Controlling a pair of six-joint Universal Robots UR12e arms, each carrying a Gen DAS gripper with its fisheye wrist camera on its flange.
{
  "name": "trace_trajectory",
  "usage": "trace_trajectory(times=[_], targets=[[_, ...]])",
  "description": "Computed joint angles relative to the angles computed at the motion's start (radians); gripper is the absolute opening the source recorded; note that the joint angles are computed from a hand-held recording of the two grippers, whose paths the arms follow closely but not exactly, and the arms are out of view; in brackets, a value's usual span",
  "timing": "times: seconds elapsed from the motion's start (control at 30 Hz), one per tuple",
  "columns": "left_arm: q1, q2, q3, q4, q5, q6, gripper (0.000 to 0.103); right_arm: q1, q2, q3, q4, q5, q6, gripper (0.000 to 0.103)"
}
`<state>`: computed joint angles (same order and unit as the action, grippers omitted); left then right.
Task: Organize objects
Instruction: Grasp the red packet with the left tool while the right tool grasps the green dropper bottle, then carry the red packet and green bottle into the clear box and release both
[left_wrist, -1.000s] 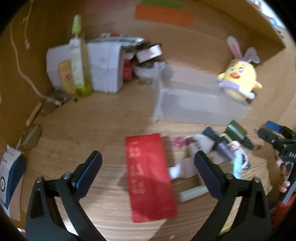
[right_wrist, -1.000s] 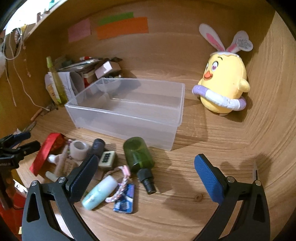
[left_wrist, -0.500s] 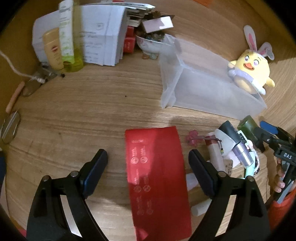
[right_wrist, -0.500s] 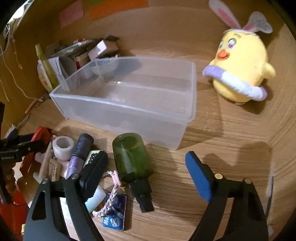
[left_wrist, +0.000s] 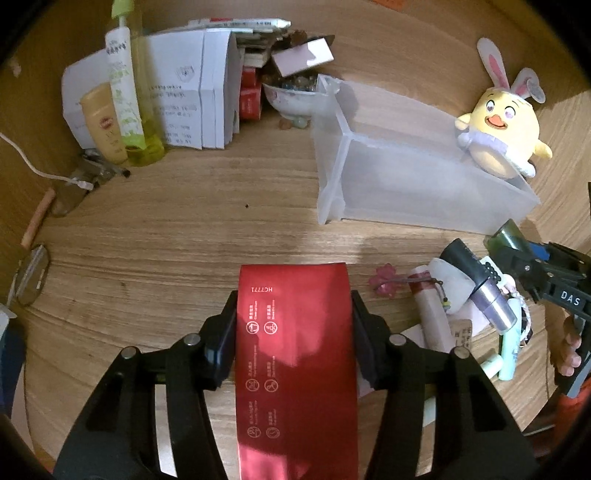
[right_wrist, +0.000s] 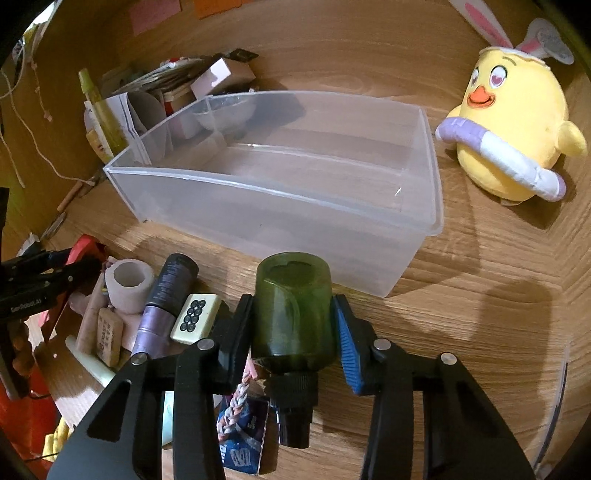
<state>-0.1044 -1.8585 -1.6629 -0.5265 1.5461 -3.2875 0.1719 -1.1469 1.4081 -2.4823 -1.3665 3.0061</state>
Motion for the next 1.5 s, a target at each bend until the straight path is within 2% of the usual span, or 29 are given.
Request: trace_trajectory(times=[0.23, 0.47, 0.73, 1.3, 1.5], targets=[[-0.006, 0.021, -0.013, 0.075, 0.015, -0.005, 0.054, 0.000, -0.037, 0.043, -0.086, -0.012, 0.006, 0.039], [-0.013, 0.023, 0.004, 0.143, 0.007, -0.006, 0.054, -0.005, -0.069, 0.075, -0.192, 0.014, 0.030, 0.039], [-0.028, 0.010, 0.042, 0.195, 0.007, 0.005, 0.054, -0.012, -0.063, 0.061, -0.270, 0.031, 0.078, 0.039], [-0.038, -0.053, 0.166, 0.195, -0.007, 0.018, 0.054, -0.013, 0.008, -0.064, -0.290, 0.041, 0.115, 0.039], [-0.042, -0.086, 0.227, 0.172, 0.012, 0.027, 0.054, -0.013, 0.037, -0.117, -0.277, 0.045, 0.116, 0.039]])
